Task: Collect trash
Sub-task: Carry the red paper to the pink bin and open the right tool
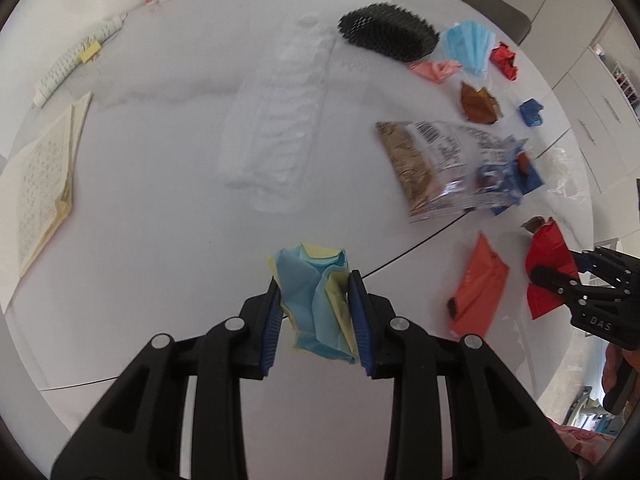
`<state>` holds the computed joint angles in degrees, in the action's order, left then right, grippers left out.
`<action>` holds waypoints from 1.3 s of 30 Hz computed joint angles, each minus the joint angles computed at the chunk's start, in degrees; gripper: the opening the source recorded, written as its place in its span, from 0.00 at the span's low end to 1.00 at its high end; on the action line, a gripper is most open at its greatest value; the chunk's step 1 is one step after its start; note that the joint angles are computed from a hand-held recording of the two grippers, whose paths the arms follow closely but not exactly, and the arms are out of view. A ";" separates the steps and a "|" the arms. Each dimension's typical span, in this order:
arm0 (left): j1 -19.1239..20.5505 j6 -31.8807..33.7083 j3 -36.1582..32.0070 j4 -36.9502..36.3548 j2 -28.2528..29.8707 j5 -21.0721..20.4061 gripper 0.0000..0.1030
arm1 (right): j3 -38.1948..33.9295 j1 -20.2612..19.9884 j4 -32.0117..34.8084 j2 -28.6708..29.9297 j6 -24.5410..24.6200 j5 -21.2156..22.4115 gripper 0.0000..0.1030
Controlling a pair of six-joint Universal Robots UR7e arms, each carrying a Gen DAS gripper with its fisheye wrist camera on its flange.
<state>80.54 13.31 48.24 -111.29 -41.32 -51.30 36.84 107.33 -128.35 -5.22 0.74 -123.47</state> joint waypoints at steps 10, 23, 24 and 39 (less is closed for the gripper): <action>-8.78 6.30 9.13 -0.95 -2.85 -10.44 0.30 | 31.30 -1.63 -23.37 -20.45 3.20 -2.78 0.45; -18.51 9.60 10.58 1.75 7.27 -22.86 0.32 | 56.68 -5.94 -39.90 -38.10 9.96 -13.13 0.46; -18.74 9.04 10.03 2.04 8.12 -22.85 0.35 | 57.44 -6.37 -40.28 -38.82 9.70 -12.86 0.46; -18.71 4.00 8.26 -4.19 7.51 -16.56 0.73 | 55.43 -9.56 -37.09 -38.21 5.30 -6.34 0.49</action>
<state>61.84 17.31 56.51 -115.48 -33.81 -67.86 92.27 97.77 -165.44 -43.42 6.04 -129.81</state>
